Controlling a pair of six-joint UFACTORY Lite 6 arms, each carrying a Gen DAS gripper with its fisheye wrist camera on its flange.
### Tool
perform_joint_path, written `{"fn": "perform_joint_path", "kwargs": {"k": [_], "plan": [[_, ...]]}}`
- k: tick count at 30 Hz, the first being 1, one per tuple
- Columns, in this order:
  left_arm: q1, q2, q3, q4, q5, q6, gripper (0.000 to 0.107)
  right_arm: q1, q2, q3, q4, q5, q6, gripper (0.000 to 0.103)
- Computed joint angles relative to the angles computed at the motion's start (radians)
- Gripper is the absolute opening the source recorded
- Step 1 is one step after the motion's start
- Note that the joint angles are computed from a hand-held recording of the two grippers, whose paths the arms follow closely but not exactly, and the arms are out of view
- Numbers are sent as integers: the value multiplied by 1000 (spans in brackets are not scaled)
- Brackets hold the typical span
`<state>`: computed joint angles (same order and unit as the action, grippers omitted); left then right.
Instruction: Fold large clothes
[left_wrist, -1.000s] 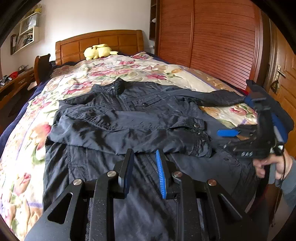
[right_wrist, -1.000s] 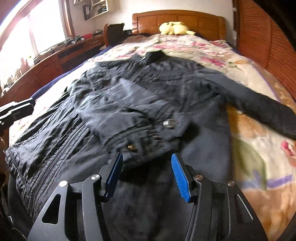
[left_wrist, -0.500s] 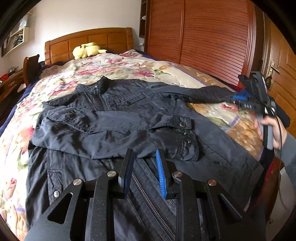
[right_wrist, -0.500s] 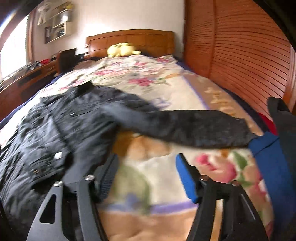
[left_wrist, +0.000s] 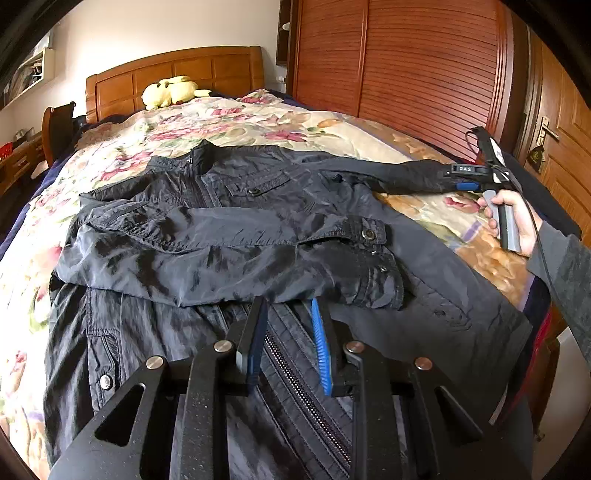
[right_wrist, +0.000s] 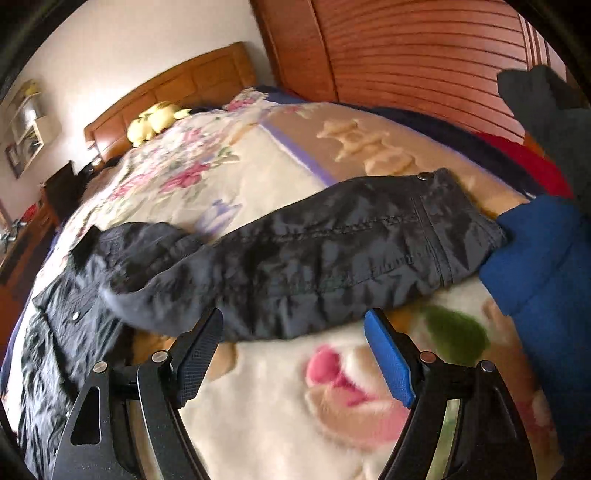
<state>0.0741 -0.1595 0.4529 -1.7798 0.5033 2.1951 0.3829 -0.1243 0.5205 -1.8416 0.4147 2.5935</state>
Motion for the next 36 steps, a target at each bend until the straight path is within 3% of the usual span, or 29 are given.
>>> {"fn": "perform_joint_path", "kwargs": {"k": [5,11,15,17,18,19,20,24,30,32,36], "plan": [[18,29,10,-2,17,15,26,-50,96,69,52,-49,3,80],[53,53,12,2,33,34,26,-79,216,197,139,-54,-145,80],[136,-4,-28,47,84,21,26,-68,320,295,339,-20,-425,80],[184,-30,-42,107,110,-18,26,-52,341,326,372,4,-474,65],[200,-34,-44,126,118,-27,26,-54,351,341,358,-3,-484,39],[217,-41,-48,148,124,-37,26,-54,357,352,370,-14,-509,20],[230,-50,-53,164,127,-43,26,-48,365,364,407,-9,-552,16],[298,-64,-60,222,156,-61,25,-4,391,414,482,65,-645,5],[372,-60,-60,228,178,-19,26,137,202,364,492,206,-627,4],[398,-47,-46,246,201,-29,26,227,160,389,492,309,-666,4],[438,-23,-26,254,218,-22,26,370,155,547,532,417,-796,4]]}}
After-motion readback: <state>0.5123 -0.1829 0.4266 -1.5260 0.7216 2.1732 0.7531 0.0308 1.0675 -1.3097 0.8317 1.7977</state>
